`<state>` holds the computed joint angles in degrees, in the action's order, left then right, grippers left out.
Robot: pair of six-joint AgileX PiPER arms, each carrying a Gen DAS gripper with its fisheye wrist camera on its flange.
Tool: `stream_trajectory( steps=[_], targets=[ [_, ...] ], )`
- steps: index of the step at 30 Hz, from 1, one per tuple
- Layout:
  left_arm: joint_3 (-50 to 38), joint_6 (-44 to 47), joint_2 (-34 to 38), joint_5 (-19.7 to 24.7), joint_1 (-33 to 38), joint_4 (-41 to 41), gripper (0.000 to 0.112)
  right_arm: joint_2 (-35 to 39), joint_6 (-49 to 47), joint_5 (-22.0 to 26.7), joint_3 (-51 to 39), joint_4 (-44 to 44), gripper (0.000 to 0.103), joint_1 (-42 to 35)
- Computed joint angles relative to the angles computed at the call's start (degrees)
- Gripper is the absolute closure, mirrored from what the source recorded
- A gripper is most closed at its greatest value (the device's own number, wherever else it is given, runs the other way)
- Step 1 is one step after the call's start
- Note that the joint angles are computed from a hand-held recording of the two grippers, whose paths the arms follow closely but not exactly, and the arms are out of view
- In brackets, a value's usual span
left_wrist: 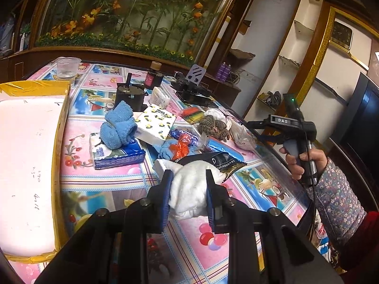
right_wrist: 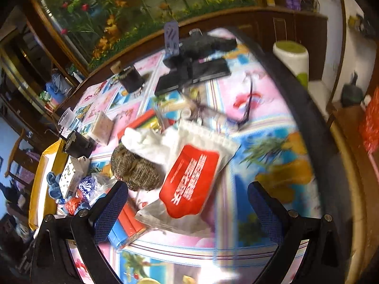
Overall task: Organize soft objects
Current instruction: 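Grasp the white bag with red label with the right gripper while the left gripper lifts the white cloth, then lower the white cloth and red-label bag into the yellow-rimmed box, open both grippers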
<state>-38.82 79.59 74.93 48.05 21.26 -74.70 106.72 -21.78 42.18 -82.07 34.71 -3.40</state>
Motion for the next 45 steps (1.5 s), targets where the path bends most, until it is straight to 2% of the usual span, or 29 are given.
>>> stream_trajectory(
  steps=[1,2,4,5,7,9,12,14,15,22,25,28,31,36,45],
  targets=[
    [-0.03,-0.06,0.05,0.06,-0.03,0.05,0.089,0.07,1.59,-0.99,1.24,-0.24,0.001,0.23],
    [-0.08,-0.19,0.06,-0.05,-0.18,0.11,0.089,0.53,3.35,-1.80,1.84,-0.57,0.007,0.56],
    [0.03,-0.04,-0.07,0.04,-0.05,0.01,0.089,-0.29,6.63,-6.45,4.94,-1.54,0.038,2.49],
    [0.15,0.18,-0.15,0.16,0.11,-0.18,0.089,-1.09,6.22,-6.97,6.29,0.00,0.061,2.50],
    [0.31,0.61,-0.26,0.39,0.26,-0.51,0.089,-3.95,1.63,-8.93,10.61,7.35,0.062,2.16],
    [0.22,0.59,-0.23,0.34,0.16,-0.50,0.089,-10.30,-4.13,-15.17,17.84,12.44,0.062,4.04],
    [0.29,0.98,-0.18,0.89,0.47,-0.90,0.089,-20.63,-20.66,-22.22,28.34,28.30,0.062,7.29],
    [0.53,1.48,-0.34,1.19,0.85,-1.44,0.089,-25.11,-31.04,-24.61,33.06,37.88,0.062,9.63],
    [0.77,2.04,-0.52,1.55,1.21,-1.94,0.089,-26.39,-33.39,-25.64,34.58,39.86,0.062,11.34],
    [4.17,7.40,-3.76,4.59,5.34,-7.12,0.089,-26.46,-31.79,-26.61,35.15,39.79,0.061,19.34],
    [4.20,6.27,-4.73,4.56,6.21,-6.35,0.089,-26.12,-26.46,-27.83,34.43,34.54,0.061,23.60],
    [3.56,5.08,-5.08,6.56,8.71,-5.85,0.089,-25.02,-24.27,-28.63,33.89,32.50,0.061,26.91],
    [3.03,4.67,-6.26,9.45,12.66,-5.68,0.089,-23.99,-24.48,-28.87,33.54,33.27,0.061,29.26],
    [1.26,4.49,-7.05,13.73,20.58,-5.16,0.089,-21.94,-20.23,-28.66,30.92,29.33,0.061,33.09],
    [-5.08,2.39,0.14,15.76,33.90,-3.40,0.089,-15.62,-7.92,-25.54,21.37,17.49,0.061,40.88]
  ],
)
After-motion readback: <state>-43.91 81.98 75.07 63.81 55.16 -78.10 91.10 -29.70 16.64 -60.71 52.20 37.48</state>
